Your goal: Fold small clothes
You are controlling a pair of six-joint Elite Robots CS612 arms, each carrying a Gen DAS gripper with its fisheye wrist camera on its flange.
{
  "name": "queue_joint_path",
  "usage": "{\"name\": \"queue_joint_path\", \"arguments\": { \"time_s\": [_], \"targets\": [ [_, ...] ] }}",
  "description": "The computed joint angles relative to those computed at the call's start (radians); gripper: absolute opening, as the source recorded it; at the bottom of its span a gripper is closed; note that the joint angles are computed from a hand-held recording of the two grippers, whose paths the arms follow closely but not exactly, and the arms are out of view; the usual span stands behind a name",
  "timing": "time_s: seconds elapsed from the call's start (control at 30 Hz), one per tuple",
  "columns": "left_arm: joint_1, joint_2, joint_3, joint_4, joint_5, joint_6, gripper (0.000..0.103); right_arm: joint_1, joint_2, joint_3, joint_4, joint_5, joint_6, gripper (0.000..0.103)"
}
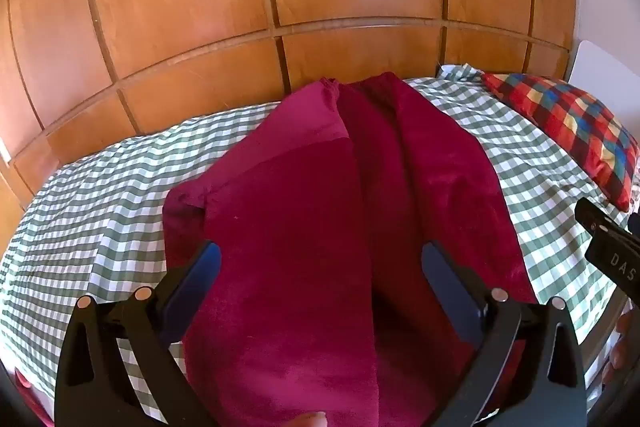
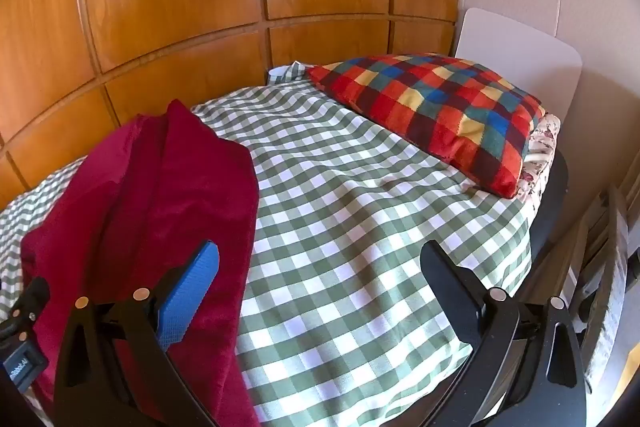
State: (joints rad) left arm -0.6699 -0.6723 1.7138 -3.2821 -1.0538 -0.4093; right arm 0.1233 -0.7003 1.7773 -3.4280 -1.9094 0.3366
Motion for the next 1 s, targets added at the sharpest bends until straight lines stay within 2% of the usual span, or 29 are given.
{"name": "queue_joint_path", "arguments": {
  "time_s": [0.33,0.4,1.0],
  "targets": [
    [-0.004,0.007,-0.011,0.014,0.001,0.01,0.1,-0.001,-0.004,0.0,0.024,0.009,-0.003,0.1],
    [-0.004,0.005,-0.005,0.004,-0.005,0.011,0.1,0.003,0.007,-0.007,0.027,0.009,0.003,0.1],
    [-0.005,-0.005,0.016,-0.027,-0.011,0.019,0.1,0.011,-0.012,0.001,0.022,-0.001,-0.005,0.1]
  ]
}}
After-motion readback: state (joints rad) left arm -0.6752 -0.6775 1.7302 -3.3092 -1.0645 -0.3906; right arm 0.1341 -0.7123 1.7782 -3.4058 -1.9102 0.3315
